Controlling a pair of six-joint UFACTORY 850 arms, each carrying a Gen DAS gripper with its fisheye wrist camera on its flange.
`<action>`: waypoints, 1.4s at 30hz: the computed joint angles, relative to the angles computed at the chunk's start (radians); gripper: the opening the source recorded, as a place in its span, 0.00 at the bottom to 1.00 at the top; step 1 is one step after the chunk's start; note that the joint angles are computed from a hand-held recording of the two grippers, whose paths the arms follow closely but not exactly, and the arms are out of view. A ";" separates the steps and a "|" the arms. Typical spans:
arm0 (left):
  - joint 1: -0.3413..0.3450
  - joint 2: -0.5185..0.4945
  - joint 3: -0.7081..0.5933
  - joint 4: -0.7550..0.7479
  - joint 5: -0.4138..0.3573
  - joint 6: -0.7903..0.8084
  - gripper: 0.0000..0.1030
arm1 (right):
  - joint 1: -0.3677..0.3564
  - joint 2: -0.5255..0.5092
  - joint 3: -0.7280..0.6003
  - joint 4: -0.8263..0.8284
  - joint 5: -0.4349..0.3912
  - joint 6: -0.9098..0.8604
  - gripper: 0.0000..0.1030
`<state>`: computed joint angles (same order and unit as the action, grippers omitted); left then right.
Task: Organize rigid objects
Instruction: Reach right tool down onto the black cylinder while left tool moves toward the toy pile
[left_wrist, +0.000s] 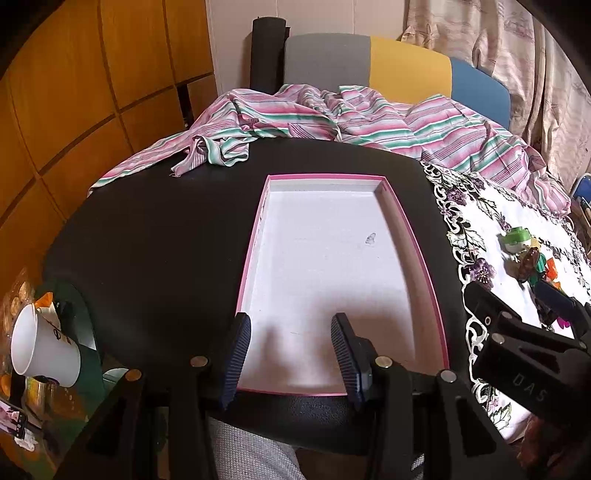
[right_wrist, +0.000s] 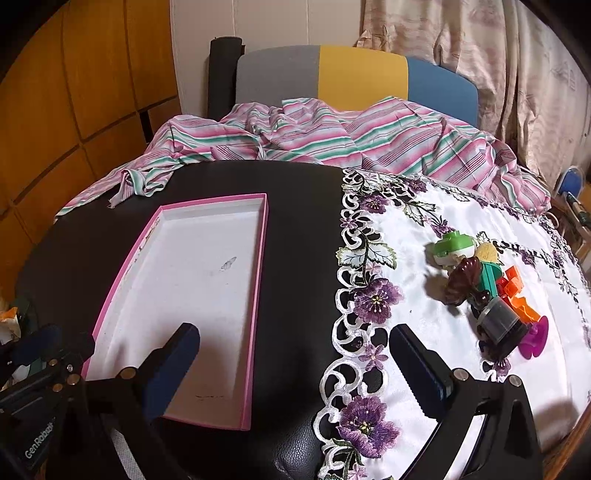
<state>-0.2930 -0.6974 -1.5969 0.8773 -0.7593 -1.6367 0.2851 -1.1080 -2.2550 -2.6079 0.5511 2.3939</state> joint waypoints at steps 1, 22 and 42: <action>-0.001 -0.002 -0.002 0.000 -0.002 0.000 0.44 | 0.000 0.003 0.005 -0.003 -0.005 0.000 1.00; -0.002 -0.049 -0.082 -0.058 0.119 0.133 0.44 | -0.034 -0.006 -0.025 -0.090 -0.035 0.139 1.00; -0.033 -0.207 -0.333 -0.287 0.080 0.577 0.44 | -0.086 -0.170 -0.322 -0.271 0.072 0.455 1.00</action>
